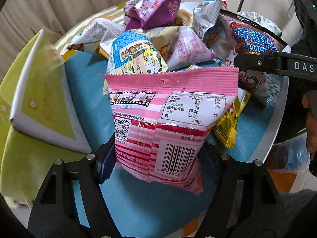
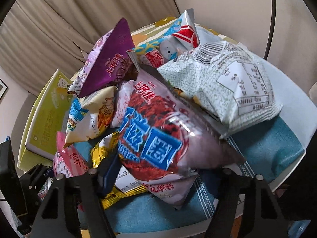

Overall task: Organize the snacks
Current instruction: 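Lift both held bags and carry them over the yellow-green box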

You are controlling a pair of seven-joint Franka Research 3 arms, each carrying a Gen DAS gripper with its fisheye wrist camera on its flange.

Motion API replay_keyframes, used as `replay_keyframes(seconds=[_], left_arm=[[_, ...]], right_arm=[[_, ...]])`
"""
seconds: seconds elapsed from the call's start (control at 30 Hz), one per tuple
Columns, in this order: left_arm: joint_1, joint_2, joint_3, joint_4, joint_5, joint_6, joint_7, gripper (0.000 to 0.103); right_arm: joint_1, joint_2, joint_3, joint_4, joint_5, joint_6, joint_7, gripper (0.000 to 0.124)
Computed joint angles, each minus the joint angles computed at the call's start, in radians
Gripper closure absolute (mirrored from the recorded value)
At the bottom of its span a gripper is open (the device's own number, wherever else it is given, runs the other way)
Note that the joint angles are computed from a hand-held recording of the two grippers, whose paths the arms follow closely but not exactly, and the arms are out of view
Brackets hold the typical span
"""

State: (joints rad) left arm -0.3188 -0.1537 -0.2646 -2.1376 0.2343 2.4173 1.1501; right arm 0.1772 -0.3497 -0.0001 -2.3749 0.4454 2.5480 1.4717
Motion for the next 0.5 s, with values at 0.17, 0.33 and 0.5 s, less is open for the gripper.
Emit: replay_keyframes(seconds=[0.17, 0.33, 0.5], left_arm=[[-0.001, -0.051, 0.002, -0.026, -0.013, -0.007, -0.023, 0.034], [-0.005, -0.100, -0.009, -0.040, -0.003, -0.029, -0.063, 0.036], [-0.011, -0.153, -0.012, -0.055, 0.002, -0.046, -0.098, 0.037]], right_arm=[[0.004, -0.024, 0.012, 0.000, -0.018, 0.009, 0.003, 0.065], [0.010, -0.056, 0.015, 0.001, -0.032, 0.006, -0.003, 0.066], [0.013, -0.091, 0.025, 0.006, -0.060, 0.003, -0.009, 0.066]])
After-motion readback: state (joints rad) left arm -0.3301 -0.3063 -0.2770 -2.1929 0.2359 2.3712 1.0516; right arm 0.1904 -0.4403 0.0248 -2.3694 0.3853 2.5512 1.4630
